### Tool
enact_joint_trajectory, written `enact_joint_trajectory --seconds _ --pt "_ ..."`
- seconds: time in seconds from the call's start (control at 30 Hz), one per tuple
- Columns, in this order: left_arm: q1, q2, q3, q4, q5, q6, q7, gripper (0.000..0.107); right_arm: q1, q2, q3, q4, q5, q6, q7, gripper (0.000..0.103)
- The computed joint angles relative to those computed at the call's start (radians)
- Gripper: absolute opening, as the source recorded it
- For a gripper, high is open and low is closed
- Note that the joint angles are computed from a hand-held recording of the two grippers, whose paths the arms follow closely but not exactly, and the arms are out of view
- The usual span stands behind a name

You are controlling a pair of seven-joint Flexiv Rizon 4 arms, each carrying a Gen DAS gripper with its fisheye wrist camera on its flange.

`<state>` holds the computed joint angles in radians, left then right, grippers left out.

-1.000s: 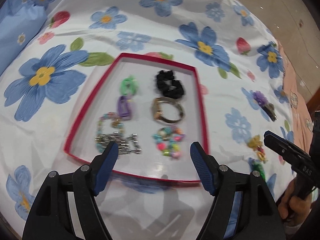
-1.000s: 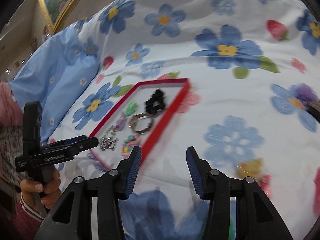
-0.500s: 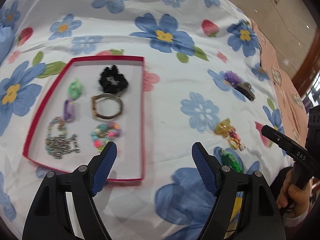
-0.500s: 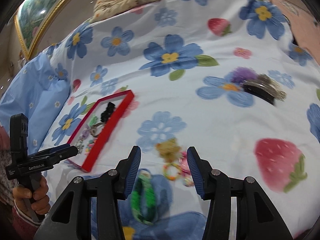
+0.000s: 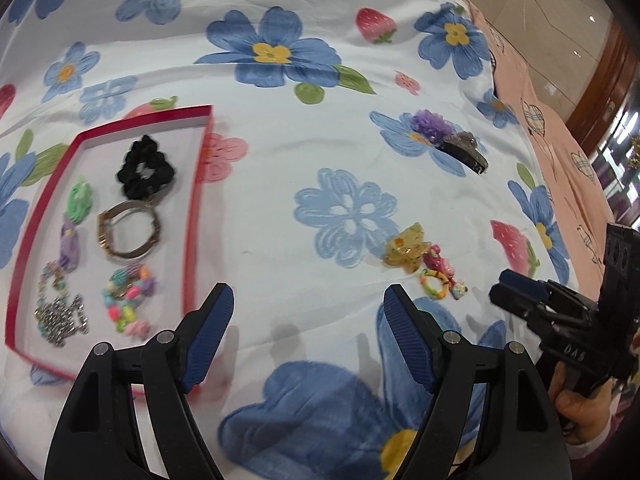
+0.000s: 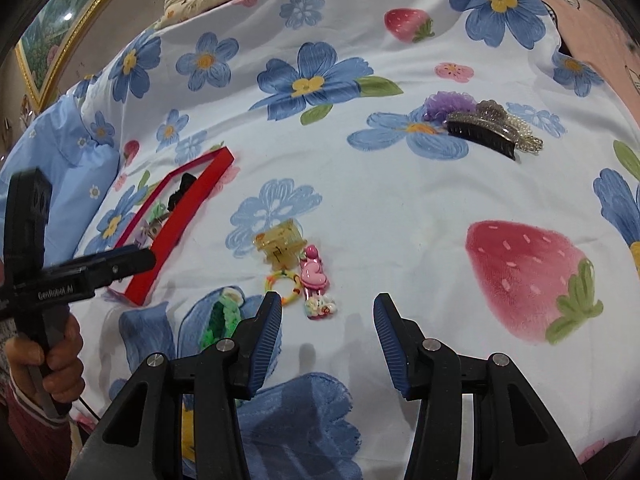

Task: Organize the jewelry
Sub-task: 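Move both open tools back over the remaining hair clips, then grasp the yellow hair clip with the left tool while the right tool grasps the pink flamingo clip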

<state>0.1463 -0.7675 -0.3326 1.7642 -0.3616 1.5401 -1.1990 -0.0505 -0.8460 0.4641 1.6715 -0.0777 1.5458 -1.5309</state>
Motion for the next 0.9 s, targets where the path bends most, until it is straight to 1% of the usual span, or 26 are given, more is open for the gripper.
enact_joint_trajectory --seconds 0.13,0.2,0.27,0.3,0.4,0.5,0.63,0.67,0.7,0.8,0.9 --pt "-0.038 -0.026 0.03 -0.059 0.005 -0.052 0.007 0.078 0.01 -0.008 -0.008 -0.009 -0.009 -0.012 -0.01 0.049" --pt "-0.056 -0.038 0.043 -0.086 0.004 -0.077 0.012 0.078 0.028 -0.009 -0.027 -0.014 -0.015 -0.021 -0.012 0.048" --pt "-0.078 -0.049 0.063 -0.114 0.004 -0.099 0.015 0.078 0.043 -0.012 -0.04 -0.019 -0.024 -0.036 -0.02 0.035" --pt "-0.085 -0.054 0.069 -0.124 0.003 -0.107 0.017 0.078 0.051 -0.013 -0.047 -0.023 -0.029 -0.046 -0.025 0.033" --pt "-0.107 -0.076 0.085 -0.17 0.004 -0.144 0.031 0.078 0.074 -0.022 -0.069 -0.041 -0.03 -0.069 -0.033 0.032" --pt "-0.129 -0.096 0.105 -0.214 0.006 -0.18 0.041 0.078 0.071 -0.04 -0.057 -0.074 -0.017 -0.109 -0.05 0.032" --pt "-0.152 -0.125 0.121 -0.273 0.009 -0.224 0.056 0.078 0.096 -0.049 -0.081 -0.098 -0.004 -0.123 -0.068 0.031" --pt "-0.156 -0.13 0.123 -0.282 0.01 -0.23 0.06 0.078 0.099 -0.051 -0.084 -0.104 -0.001 -0.126 -0.072 0.025" --pt "-0.162 -0.137 0.127 -0.296 0.012 -0.238 0.065 0.078 0.108 -0.051 -0.095 -0.107 0.002 -0.126 -0.071 0.022" --pt "-0.178 -0.156 0.137 -0.334 0.017 -0.265 0.077 0.078 0.091 -0.049 -0.086 -0.112 0.026 -0.129 -0.077 0.022" --pt "-0.193 -0.178 0.145 -0.369 0.024 -0.289 0.089 0.078 0.102 -0.035 -0.124 -0.101 0.04 -0.11 -0.055 0.022"
